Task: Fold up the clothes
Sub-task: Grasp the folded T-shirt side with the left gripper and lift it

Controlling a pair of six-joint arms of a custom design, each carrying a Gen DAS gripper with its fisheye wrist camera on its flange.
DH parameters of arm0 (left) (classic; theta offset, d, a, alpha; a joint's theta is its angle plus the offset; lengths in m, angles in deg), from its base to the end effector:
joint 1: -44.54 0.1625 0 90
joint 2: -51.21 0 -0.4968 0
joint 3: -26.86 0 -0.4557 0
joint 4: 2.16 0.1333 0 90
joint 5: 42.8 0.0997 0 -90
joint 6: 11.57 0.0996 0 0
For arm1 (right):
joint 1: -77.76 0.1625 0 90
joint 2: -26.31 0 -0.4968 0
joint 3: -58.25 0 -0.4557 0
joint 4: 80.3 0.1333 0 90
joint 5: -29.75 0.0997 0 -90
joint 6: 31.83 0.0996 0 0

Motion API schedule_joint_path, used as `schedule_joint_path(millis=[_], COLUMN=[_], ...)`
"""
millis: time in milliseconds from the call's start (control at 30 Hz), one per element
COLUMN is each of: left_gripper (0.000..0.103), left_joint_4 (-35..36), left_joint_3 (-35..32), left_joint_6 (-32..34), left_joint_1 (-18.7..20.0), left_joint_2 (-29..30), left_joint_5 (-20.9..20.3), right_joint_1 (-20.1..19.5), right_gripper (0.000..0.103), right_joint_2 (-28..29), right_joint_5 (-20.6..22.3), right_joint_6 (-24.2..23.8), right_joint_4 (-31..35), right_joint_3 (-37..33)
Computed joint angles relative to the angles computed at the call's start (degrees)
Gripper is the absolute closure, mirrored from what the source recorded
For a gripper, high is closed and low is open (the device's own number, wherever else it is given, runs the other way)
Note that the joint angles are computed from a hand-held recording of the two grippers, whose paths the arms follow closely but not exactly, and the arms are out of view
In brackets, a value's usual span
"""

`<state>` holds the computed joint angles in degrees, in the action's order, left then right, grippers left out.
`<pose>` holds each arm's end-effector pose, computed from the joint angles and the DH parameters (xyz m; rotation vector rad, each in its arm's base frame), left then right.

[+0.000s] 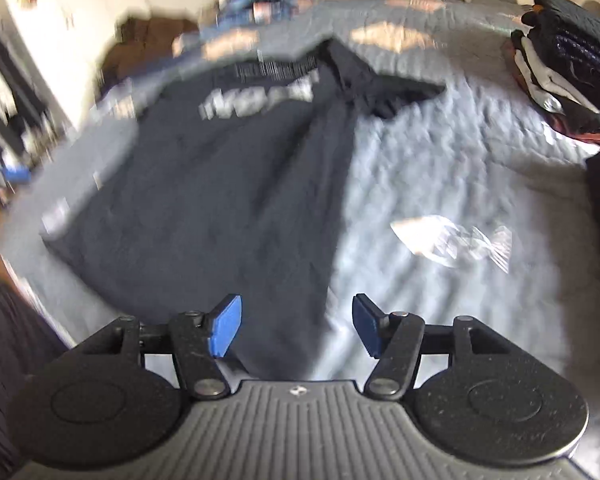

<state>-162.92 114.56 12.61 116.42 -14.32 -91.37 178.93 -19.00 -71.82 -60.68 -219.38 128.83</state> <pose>-0.0439 -0.7745 0.4681 0.4468 2.2037 -0.9548 0.2840 -0.8532 0.2721 0.9116 -2.6800 0.5455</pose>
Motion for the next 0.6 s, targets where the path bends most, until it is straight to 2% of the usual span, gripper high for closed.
schedule_joint_path(millis=[100, 167, 233, 267, 367, 467, 567, 600], left_gripper=[0.045, 0.045, 0.045, 0.045, 0.045, 0.046, 0.046, 0.050], left_joint_4=[-6.94, -8.70, -4.40, -1.50, 6.63, 12.48, 15.92, 16.96], left_joint_3=[-4.00, -7.95, -12.13, -14.39, -22.01, -30.32, -37.70, -40.22], left_joint_6=[5.13, 9.18, 7.61, 5.42, -0.34, -6.00, -9.95, -10.98], left_joint_1=[1.13, 2.32, 4.25, 5.36, 8.62, 11.49, 13.70, 14.30], left_joint_2=[4.37, 7.31, 8.73, 9.25, 11.56, 15.16, 19.01, 20.40], left_joint_5=[2.51, 3.52, 0.09, -2.99, -12.22, -19.07, -22.88, -23.52], right_joint_1=[-0.13, 0.46, 1.12, 1.47, 2.48, 2.63, 2.66, 2.60], right_gripper=[0.041, 0.041, 0.040, 0.039, 0.039, 0.037, 0.034, 0.032], right_joint_2=[4.10, 8.97, 14.47, 17.30, 25.86, 33.88, 39.73, 40.55], right_joint_5=[11.04, 15.82, 20.06, 21.58, 23.34, 25.79, 26.46, 26.82], right_joint_6=[5.59, 7.67, 8.94, 9.33, 9.21, 8.93, 6.84, 6.23], right_joint_4=[-8.18, -9.28, -8.63, -7.44, 0.63, 10.64, 18.41, 18.72], right_joint_3=[-1.32, -5.53, -11.43, -14.92, -27.68, -41.75, -52.97, -54.31])
